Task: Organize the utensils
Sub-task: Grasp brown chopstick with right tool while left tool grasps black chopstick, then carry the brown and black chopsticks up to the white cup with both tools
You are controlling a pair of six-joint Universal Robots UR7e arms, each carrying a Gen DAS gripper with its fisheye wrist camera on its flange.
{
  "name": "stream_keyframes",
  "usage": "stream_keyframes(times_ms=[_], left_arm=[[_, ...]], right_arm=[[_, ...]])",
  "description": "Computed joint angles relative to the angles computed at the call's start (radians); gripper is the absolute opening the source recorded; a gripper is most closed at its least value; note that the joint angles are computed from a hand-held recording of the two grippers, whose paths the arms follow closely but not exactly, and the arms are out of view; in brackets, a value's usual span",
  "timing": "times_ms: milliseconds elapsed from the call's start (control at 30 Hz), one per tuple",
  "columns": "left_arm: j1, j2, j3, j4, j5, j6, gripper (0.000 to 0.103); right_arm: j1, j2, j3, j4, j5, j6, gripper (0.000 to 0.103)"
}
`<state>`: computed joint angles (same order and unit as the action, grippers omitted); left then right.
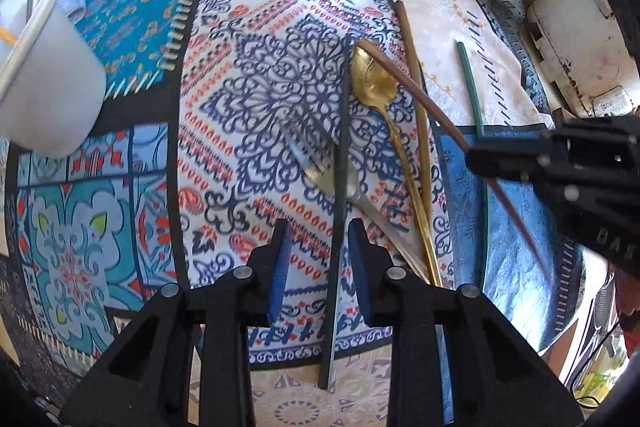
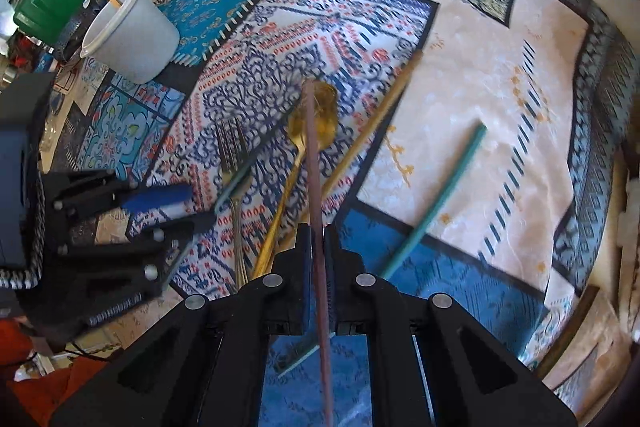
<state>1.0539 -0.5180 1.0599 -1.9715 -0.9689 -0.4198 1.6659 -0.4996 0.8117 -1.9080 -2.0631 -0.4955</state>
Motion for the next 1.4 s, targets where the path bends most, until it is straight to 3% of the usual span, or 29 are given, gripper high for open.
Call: stream_keyframes(times_ms=[200, 433, 567, 733, 900, 1067, 1400], left_arm=[[-0.002, 0.054, -0.09, 0.068, 0.009, 0.037, 0.024], [0.008, 0.11, -0.207, 0.169, -0.011, 0.082, 0.004], [0.021, 0.143, -0.289, 0.233, -0.039, 0.081, 0.004], [0.024, 0.149, -0.309, 0.25, -0.042, 0.078, 0.004], [0.024, 0.083, -0.195, 0.175, -0.049, 0.06, 0.004], [0.013, 0.007, -0.074, 0.069, -0.022, 0.05, 0.004], [-0.034, -0.081, 0.034, -0.113, 0.071, 0.075, 0.004]], right_arm=[[-0.013, -0.018, 0.016, 0.038, -0.01, 0.017, 0.006], [-0.017, 0.025, -0.055, 0.113, -0.015, 0.007, 0.006], [-0.007, 0.086, -0.139, 0.157, -0.022, -0.005, 0.006], [0.005, 0.144, -0.216, 0.187, -0.043, -0.017, 0.006], [0.006, 0.171, -0.255, 0.198, -0.026, 0.001, 0.006], [-0.007, 0.104, -0.192, 0.149, 0.007, 0.002, 0.006], [0.031, 0.021, -0.091, -0.046, 0.088, 0.002, 0.006]])
